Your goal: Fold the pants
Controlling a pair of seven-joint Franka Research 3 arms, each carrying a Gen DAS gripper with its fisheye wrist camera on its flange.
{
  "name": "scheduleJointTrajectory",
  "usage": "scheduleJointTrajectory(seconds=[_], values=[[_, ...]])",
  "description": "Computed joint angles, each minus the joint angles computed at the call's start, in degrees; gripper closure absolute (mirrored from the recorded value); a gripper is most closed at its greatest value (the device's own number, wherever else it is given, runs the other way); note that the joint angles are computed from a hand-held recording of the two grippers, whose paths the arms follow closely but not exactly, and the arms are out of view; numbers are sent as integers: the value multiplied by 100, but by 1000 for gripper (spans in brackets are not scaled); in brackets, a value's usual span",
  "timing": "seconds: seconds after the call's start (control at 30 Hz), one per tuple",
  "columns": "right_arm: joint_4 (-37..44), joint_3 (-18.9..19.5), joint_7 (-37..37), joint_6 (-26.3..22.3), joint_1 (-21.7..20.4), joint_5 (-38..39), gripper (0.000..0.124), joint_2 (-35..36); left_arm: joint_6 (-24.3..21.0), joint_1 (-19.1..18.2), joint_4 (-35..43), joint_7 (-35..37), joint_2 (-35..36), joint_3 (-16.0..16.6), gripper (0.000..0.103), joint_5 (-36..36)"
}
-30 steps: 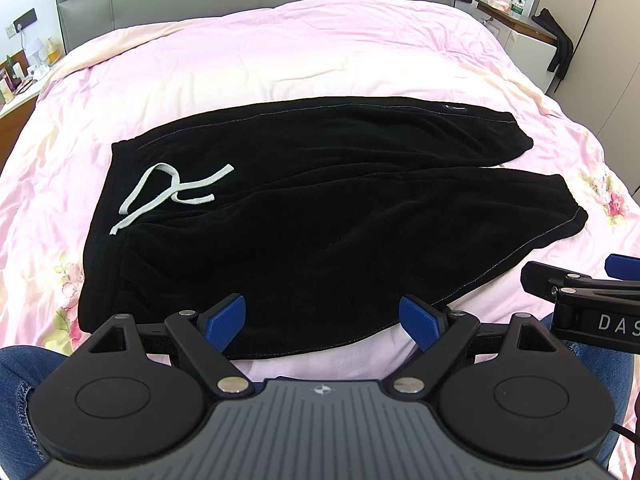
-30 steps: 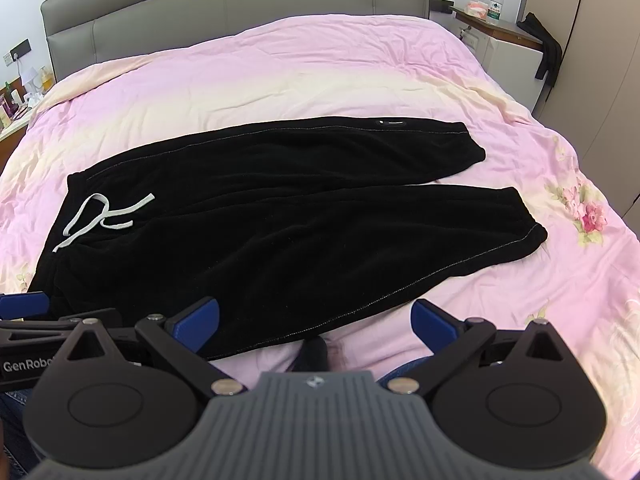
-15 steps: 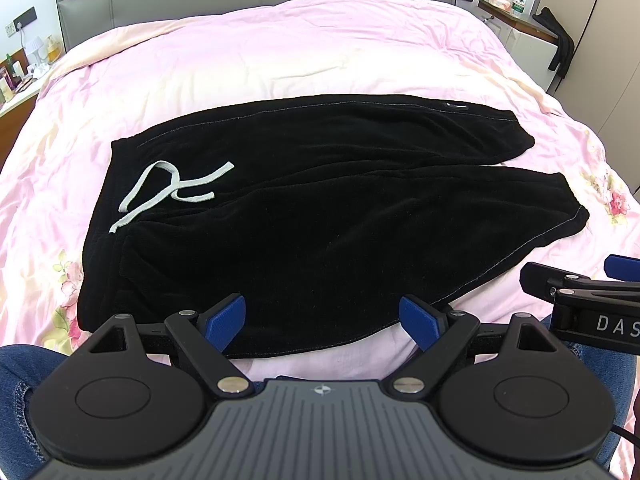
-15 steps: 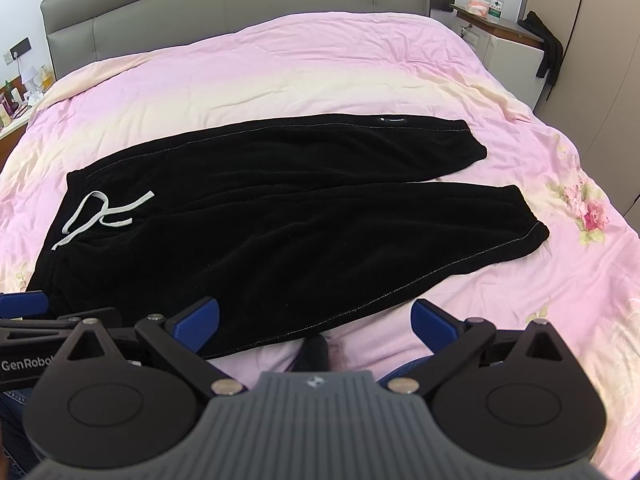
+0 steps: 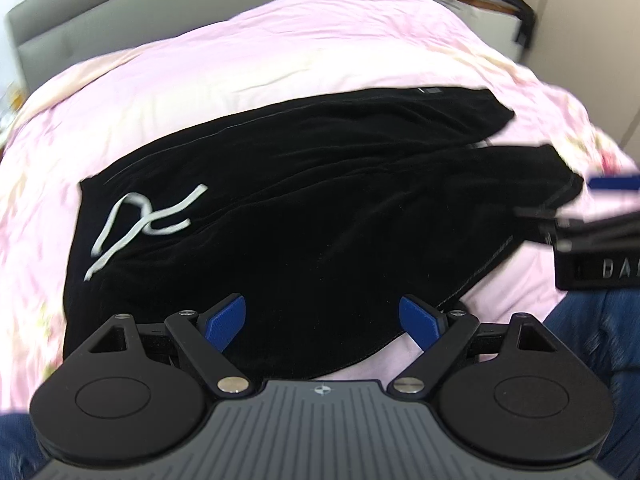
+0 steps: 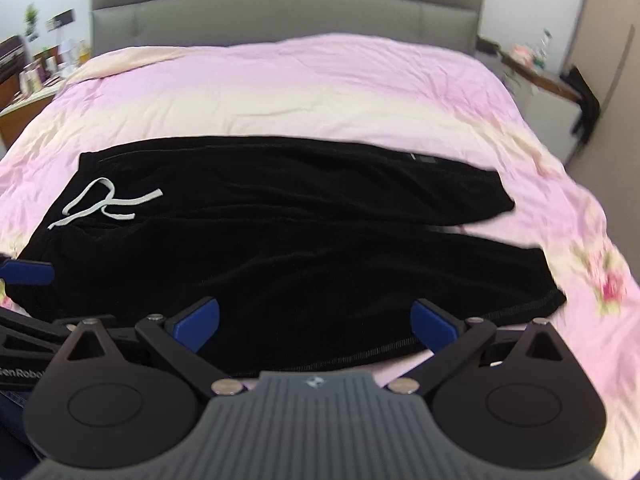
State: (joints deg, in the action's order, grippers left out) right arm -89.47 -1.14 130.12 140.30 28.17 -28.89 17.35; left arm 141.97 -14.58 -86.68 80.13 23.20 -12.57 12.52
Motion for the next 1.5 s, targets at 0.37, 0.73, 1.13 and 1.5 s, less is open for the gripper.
scheduleJointTrajectory(seconds=[0.37, 0.73, 1.13, 1.5], values=[[-398, 633, -4741, 1981, -580, 119, 26, 646, 68, 237, -95, 1474, 283, 74, 2, 194], [474, 1080, -7748, 1349, -494, 1420, 32, 1616, -128, 450, -294, 1461, 155, 198, 2, 233], [1141, 510, -9145, 656, 7, 2119, 110, 2159, 20, 597, -430, 1636, 101, 156, 2, 73], [1591, 175, -8625, 1276, 25, 2429, 122, 2147, 862, 487, -710, 2138, 168, 264, 16, 701]])
